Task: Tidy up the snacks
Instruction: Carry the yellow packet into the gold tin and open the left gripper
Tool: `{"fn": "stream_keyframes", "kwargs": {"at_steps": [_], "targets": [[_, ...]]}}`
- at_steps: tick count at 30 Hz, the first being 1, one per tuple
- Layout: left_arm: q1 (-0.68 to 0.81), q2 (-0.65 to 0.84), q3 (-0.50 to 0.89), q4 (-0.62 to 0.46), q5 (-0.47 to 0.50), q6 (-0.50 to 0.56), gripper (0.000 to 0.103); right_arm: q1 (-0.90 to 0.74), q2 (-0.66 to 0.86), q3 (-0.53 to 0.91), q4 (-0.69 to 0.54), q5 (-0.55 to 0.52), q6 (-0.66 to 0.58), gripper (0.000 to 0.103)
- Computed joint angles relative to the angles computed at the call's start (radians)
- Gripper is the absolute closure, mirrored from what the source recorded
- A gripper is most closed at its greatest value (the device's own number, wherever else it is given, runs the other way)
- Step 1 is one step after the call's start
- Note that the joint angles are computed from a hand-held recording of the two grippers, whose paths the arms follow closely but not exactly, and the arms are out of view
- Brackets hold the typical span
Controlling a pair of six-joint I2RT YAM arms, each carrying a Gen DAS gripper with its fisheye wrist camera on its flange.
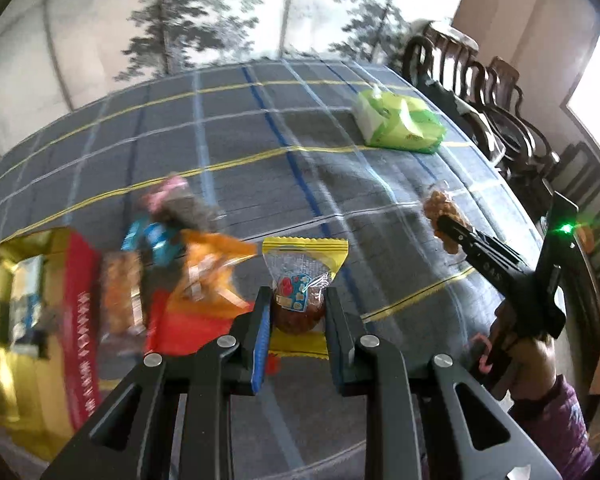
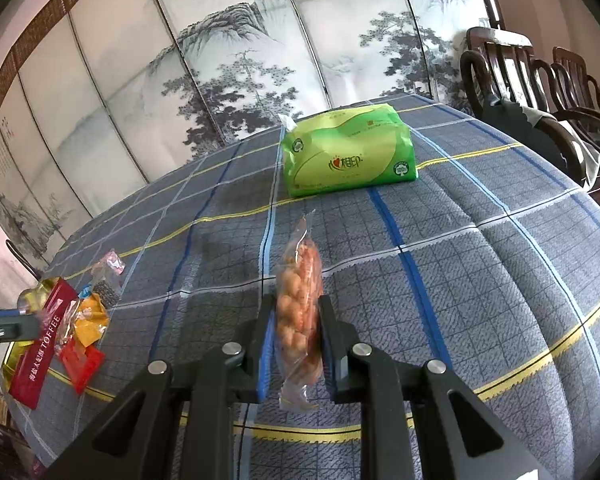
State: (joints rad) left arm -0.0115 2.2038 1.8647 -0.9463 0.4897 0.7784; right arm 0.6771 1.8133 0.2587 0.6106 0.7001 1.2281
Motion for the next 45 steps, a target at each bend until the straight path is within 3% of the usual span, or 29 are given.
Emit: {"fn": "stream_keyframes", "kwargs": {"at_steps": [5,20,33,45], "targets": [[0.080,-0.034,-0.024,0.059,0.012,-0.007,0.081,0.000,-0.003,0.006,-0.016,0.002,0.003,0.083],[0.240,0.069,0.145,0.093,0.002,-0.047,0.081,0.010,-0.020,0.032,-0.102,0.014,0.020,0.083],[0.304,0.209,0.286,0.158,-0.083,-0.065,0.081,-0.016,-0.018,0.064,-0.181,-0.020,0.043,0.082],[0.337,0.413,0.567,0.088,-0.155,-0.088,0.081,-0.012,-0.020,0.085,-0.225,-0.014,0.046,0.082]]}}
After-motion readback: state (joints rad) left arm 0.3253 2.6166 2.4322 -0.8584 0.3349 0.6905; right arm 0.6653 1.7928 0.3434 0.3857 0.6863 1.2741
